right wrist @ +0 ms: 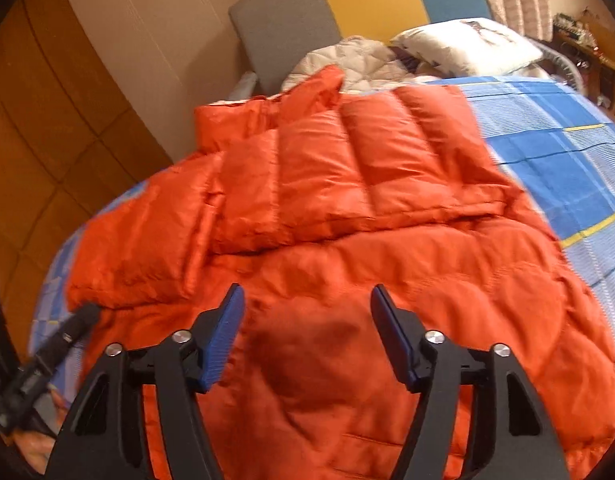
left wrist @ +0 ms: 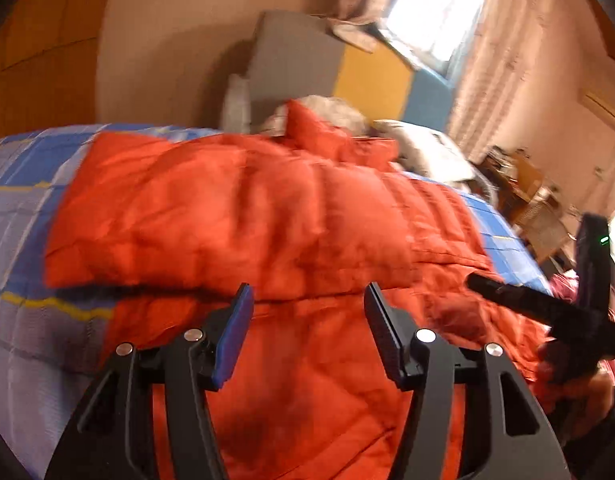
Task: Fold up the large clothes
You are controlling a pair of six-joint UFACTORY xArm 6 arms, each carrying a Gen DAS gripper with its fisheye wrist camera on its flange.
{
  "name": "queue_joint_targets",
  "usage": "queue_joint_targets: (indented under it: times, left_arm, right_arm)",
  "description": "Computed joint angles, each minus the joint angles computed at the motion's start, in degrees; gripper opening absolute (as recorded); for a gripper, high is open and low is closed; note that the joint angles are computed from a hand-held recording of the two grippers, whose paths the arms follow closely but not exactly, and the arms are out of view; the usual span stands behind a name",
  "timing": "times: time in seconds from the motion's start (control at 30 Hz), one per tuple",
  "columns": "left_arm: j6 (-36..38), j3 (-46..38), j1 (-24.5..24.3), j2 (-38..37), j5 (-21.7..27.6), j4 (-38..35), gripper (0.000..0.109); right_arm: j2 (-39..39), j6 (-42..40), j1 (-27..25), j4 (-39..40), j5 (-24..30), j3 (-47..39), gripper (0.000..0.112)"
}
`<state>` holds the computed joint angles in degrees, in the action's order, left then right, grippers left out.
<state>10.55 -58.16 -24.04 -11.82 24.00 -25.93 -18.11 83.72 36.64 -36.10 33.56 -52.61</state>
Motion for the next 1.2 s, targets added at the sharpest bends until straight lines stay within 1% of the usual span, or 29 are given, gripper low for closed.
queue_joint_targets:
  times: [0.03, 0.07, 0.1, 0.13, 0.17, 0.2, 0.27, 0.3, 0.33, 0.37, 0.43, 0.57, 0.6, 0.67, 0.7, 0.93, 1.07, 1.13, 1.2]
  left_arm:
    - [-2.05, 0.97, 0.66, -0.76, 0.05, 2.08, 0.057]
    - [-2.20, 1.66, 1.07, -1.10, -0.08, 2.28, 0.057]
    - [-4.53, 2.26, 1.71, -1.19, -0.20, 4.87, 0.057]
    - [-4.58, 2.30, 2.27, -1.02, 0.15, 5.07, 0.057]
    - [-6.01, 2.48, 2.67, -1.06, 0.33, 6.47, 0.057]
    - [-8.99, 2.67, 3.06, -1.10, 0.29, 9.80, 0.058]
    - [-10.91, 2.81, 3.45, -1.02, -0.15, 11.69, 0.063]
    - [-13.01, 3.02, 3.68, -1.07, -0.55, 13.81, 0.064]
    - [-13.22, 3.10, 3.81, -0.96, -0.75, 14.06, 0.064]
    - [-13.70, 3.26, 3.88, -1.03, -0.95, 14.63, 0.064]
    - [-14.81, 3.73, 4.04, -1.26, -1.59, 16.37, 0.065]
    - [-16.49, 2.83, 3.84, -0.59, -1.81, 18.14, 0.066]
    - [-17.35, 2.69, 3.80, -0.42, -1.99, 19.04, 0.066]
    - [-16.69, 2.01, 3.65, 0.18, -1.87, 18.10, 0.066]
    - [-17.30, 1.73, 3.53, 0.51, -1.97, 18.83, 0.066]
    - [-17.44, -0.65, 2.60, 2.49, -1.54, 19.20, 0.066]
    - [-16.57, -2.37, 2.31, 3.74, -1.52, 18.40, 0.066]
    - [-16.09, -3.48, 2.24, 4.51, -1.39, 17.85, 0.066]
    - [-16.18, -4.34, 2.26, 5.07, -1.36, 17.81, 0.066]
  right_arm:
    - [1.33, -0.76, -0.45, 0.85, -2.85, -0.84, 0.063]
    - [2.64, -1.87, -0.76, 2.11, -5.06, -1.75, 0.064]
    - [4.48, -3.15, -0.94, 3.54, -6.47, -3.23, 0.064]
    - [6.02, -4.66, -1.04, 5.11, -7.40, -4.45, 0.063]
    - [8.52, -7.84, -1.25, 8.54, -8.74, -6.28, 0.064]
    - [10.47, -9.85, -1.21, 10.66, -8.71, -8.00, 0.063]
    - [14.19, -14.89, -1.20, 15.50, -8.70, -11.17, 0.064]
    - [15.60, -17.27, -1.19, 18.09, -8.78, -12.42, 0.060]
    - [16.41, -18.84, -1.08, 19.28, -9.25, -13.09, 0.035]
    - [17.15, -19.19, -0.81, 18.07, -7.40, -14.84, 0.026]
    - [16.41, -16.67, -0.55, 13.44, -6.93, -15.29, 0.011]
    - [13.31, -11.27, -0.42, 4.64, -3.84, -14.76, 0.008]
    - [12.25, -9.94, -0.77, 3.15, -3.40, -14.20, 0.007]
    - [10.38, -7.64, -1.31, 0.32, -1.65, -13.26, 0.007]
    - [9.31, -6.51, -1.61, -0.95, -0.61, -12.56, 0.007]
    - [3.27, -1.46, -5.28, -4.39, 5.43, -7.23, 0.006]
    - [0.84, -0.15, -7.95, -4.06, 7.47, -4.58, 0.006]
    - [0.46, 0.12, -8.71, -3.95, 10.35, -4.13, 0.006]
    - [0.24, -0.08, -9.90, -3.02, 10.64, -3.27, 0.006]
